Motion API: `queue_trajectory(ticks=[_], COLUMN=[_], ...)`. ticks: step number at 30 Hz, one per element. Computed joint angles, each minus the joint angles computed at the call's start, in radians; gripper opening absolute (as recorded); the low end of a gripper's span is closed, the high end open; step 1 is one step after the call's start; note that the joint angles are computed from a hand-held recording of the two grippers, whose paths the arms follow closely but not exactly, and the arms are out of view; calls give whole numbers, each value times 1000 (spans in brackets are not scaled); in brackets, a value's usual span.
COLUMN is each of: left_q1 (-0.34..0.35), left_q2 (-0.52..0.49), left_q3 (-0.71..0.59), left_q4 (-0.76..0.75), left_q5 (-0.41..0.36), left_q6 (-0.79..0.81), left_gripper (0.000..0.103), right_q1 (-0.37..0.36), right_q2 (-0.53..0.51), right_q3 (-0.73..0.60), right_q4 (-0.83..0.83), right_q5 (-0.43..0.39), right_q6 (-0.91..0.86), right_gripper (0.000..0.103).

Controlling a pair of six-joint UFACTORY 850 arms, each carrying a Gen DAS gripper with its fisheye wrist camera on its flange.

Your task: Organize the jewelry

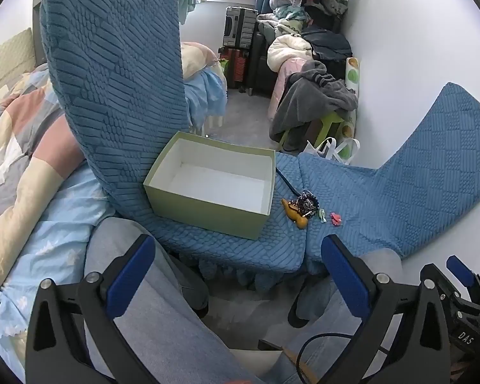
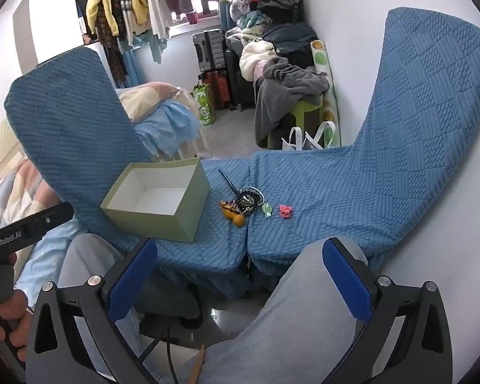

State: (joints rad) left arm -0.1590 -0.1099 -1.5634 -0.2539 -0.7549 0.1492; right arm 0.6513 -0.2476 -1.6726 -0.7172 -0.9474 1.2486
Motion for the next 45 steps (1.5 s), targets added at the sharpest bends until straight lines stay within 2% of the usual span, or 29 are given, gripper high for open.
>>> queue_trajectory(ticks=[10,45], left_q1=[5,8], left_q2=[2,0], left_q3=[-3,-10], left_q4=[-5,-8], left_q5=[0,-9], left_q6=[1,6], left_gripper=[103,103], right_q1=[5,4], right_q2=[-14,-10], right_q3=[-16,-22], right_q4=[-6,-4], right_q5=[-25,-28], right_q6=[-4,-2], right_gripper=[103,103])
